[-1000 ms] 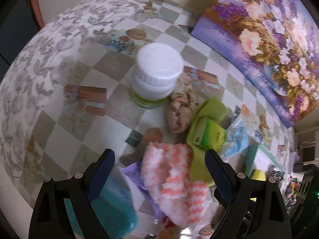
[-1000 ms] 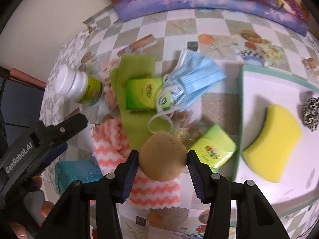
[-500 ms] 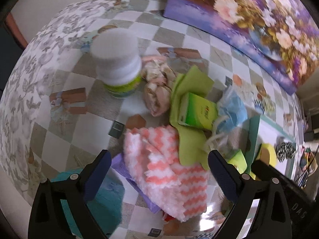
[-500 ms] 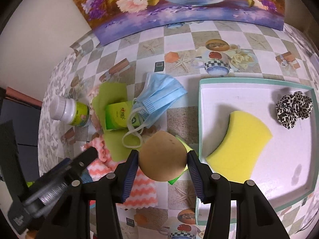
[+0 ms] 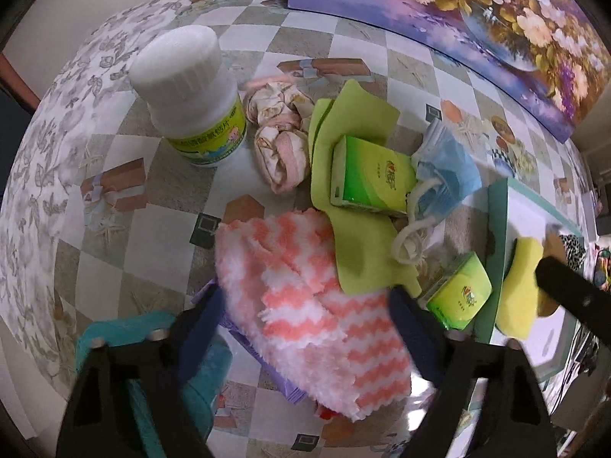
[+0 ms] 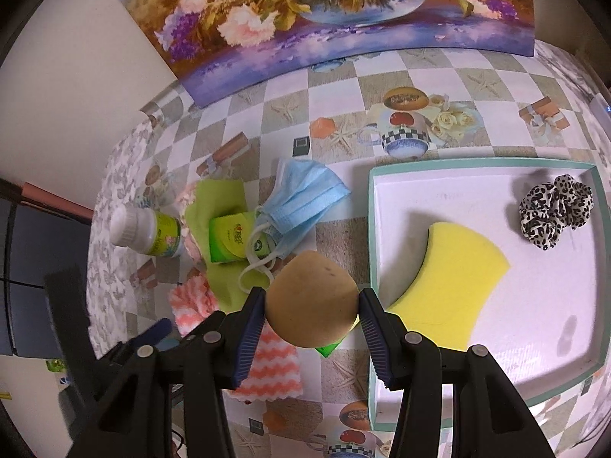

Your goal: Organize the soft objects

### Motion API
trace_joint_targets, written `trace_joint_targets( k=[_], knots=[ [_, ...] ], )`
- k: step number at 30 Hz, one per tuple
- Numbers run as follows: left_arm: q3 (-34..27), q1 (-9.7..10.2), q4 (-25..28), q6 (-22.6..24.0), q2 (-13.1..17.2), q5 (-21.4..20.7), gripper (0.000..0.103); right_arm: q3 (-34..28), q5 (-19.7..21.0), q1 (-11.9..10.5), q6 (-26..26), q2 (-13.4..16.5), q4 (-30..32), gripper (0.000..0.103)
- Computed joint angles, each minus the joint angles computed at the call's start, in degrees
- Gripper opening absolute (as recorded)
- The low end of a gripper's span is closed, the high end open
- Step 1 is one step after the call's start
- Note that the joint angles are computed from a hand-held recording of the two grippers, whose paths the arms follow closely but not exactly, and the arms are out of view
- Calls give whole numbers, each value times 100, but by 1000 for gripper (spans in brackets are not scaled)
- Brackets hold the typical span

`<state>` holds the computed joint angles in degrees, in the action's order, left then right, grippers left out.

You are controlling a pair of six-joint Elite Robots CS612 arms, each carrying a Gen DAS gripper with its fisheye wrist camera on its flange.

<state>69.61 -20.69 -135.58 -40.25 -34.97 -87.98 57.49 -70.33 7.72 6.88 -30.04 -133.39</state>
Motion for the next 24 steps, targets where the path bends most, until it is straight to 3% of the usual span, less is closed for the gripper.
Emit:
trace_joint_targets(
  k=[3,5,9,11,15,24],
  knots=[
    [-51,-17,210,170,8,20,73,43,93,-44,65,-27,-89,52],
    [-112,-8,339,210,25,-29,62,71,95,-65,95,-43,-140,52],
    [-315,-49,682,429,88,94,57,119,244,-128,171,-63,-208,52],
    [-464,-78,949,548,153,159,45,156,313,-157,216,-79,-261,52],
    [-648,-124,1300,646,265,358,35,199,339,-187,279,-100,-319,52],
    [-402,-117,963,523,172,490,11,213,384,-198,259,-104,-308,52]
  ],
)
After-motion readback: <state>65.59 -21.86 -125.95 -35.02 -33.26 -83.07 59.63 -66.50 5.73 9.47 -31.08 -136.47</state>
